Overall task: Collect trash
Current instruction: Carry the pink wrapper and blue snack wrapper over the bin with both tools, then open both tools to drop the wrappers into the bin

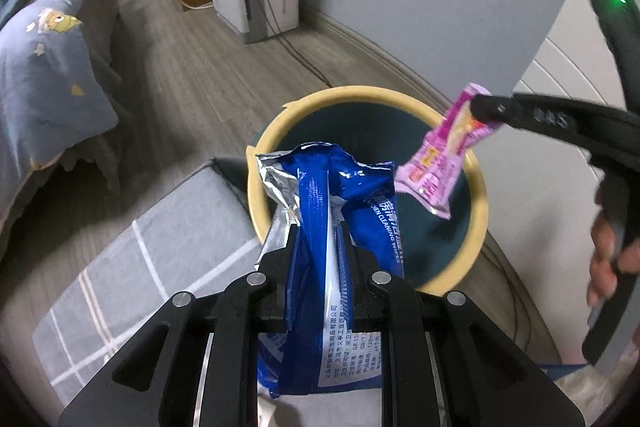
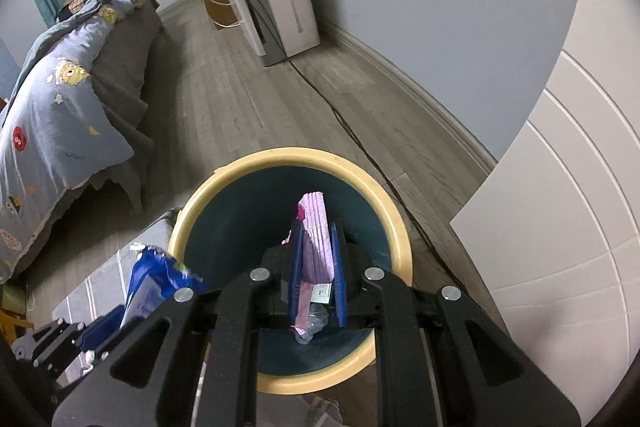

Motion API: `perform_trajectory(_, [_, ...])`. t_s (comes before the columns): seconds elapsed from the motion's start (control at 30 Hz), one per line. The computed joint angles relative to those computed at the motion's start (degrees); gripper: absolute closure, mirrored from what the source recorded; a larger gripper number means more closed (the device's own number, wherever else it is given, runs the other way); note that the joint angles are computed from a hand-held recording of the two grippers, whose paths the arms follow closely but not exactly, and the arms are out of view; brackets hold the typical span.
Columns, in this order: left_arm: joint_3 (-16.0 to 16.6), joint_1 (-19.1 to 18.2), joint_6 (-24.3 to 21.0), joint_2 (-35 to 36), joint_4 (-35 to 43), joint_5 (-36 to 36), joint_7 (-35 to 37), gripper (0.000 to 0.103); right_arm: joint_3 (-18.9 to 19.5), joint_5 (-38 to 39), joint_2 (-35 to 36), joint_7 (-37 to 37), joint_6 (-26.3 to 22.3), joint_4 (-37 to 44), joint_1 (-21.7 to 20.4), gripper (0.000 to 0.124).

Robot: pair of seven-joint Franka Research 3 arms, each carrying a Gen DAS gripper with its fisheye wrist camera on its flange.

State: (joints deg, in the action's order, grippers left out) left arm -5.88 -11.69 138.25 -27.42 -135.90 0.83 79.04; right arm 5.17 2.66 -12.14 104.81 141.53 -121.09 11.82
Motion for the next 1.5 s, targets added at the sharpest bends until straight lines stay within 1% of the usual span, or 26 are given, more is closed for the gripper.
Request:
perform_trajectory(0.13, [-0.9, 0.8, 1.5, 1.6, 0.4, 1.7, -1.1, 0.085, 0.3, -1.2, -0.6, 1.0, 0.4, -0.4, -0.3, 0.111])
perform_trajectory(0.4, [-1.2, 1.5, 3.3, 5.6, 2.1, 2.7, -3.0, 0.084, 1.0, -2.9, -0.3, 1.3, 0.4, -0.4, 0.1, 0.111])
perform_trajectory(0.57, [-1.1, 1.4, 5.3, 7.0, 2.0, 1.9, -3.5, 0.084, 0.2, -0.8, 0.9, 0.7, -1.3, 0.2, 0.6, 0.111])
perform_trajectory(0.67, [-0.6, 0.8, 7.9, 7.9, 1.6, 0.3, -2.5, 0.084, -0.5, 2.2, 1.4, -0.1, -2.0, 0.4, 1.0, 0.111])
perform_trajectory(0.73, [-0.6, 0.7, 8.8, 8.3, 1.6, 0.0, -2.0, 0.084, -0.5, 2.7, 1.6, 0.0, -2.2, 0.4, 1.0, 0.111])
perform_trajectory(0.87, [-0.7, 0.8, 9.9, 8.8, 1.6, 0.2, -1.4, 0.084, -0.5, 3.4, 1.9, -0.1, -2.5, 0.6, 1.2, 0.111])
perform_trajectory(0.97, [-0.5, 1.0, 10.6, 8.8, 1.4, -0.1, -1.3, 0.084, -0.2, 3.1, 1.7, -0.5, -1.3, 0.4, 1.3, 0.111])
perform_trajectory(1.07, [-0.4, 1.1, 11.3, 8.4, 1.1, -0.2, -1.2, 0.083, -0.2, 3.3, 1.7, -1.0, -0.4, 0.2, 1.5, 0.111])
perform_trajectory(1.2, [-0.6, 1.4, 12.0, 7.6, 0.6, 0.5, -1.6, 0.079, 0.1, 2.5, 1.8, -0.9, -0.4, 0.5, 1.5, 0.11])
perform_trajectory(1.27, [-0.5, 1.4, 11.8, 7.3, 0.5, 0.7, -1.7, 0.077, 0.1, 2.3, 1.8, -0.8, -0.9, 0.8, 1.6, 0.106])
perform_trajectory(1.33, [-0.7, 1.7, 11.7, 6.6, 0.1, 1.4, -2.2, 0.065, 0.2, 2.1, 1.5, -0.6, -1.0, 0.9, 1.7, 0.096])
perform_trajectory(1.37, [-0.9, 1.9, 11.7, 5.9, -0.3, 2.0, -2.6, 0.062, 0.3, 1.9, 1.4, -0.4, -1.1, 0.9, 1.7, 0.089])
perform_trajectory(1.4, [-1.0, 2.0, 11.6, 5.3, -0.7, 2.4, -3.0, 0.057, 0.4, 1.8, 1.1, -0.1, -1.2, 1.0, 1.8, 0.084])
perform_trajectory(1.43, [-0.9, 2.0, 11.5, 4.9, -0.8, 2.6, -3.2, 0.053, 0.4, 2.0, 0.9, -0.3, -1.2, 1.0, 1.9, 0.083])
perform_trajectory(1.47, [-0.9, 2.0, 11.2, 4.0, -1.3, 2.9, -3.5, 0.053, 0.4, 2.1, 0.7, -0.3, -1.2, 1.0, 2.0, 0.08])
perform_trajectory(1.5, [-0.7, 1.9, 10.9, 3.5, -1.6, 2.9, -3.5, 0.053, 0.6, 1.9, 0.3, -0.3, -1.3, 1.0, 2.0, 0.074])
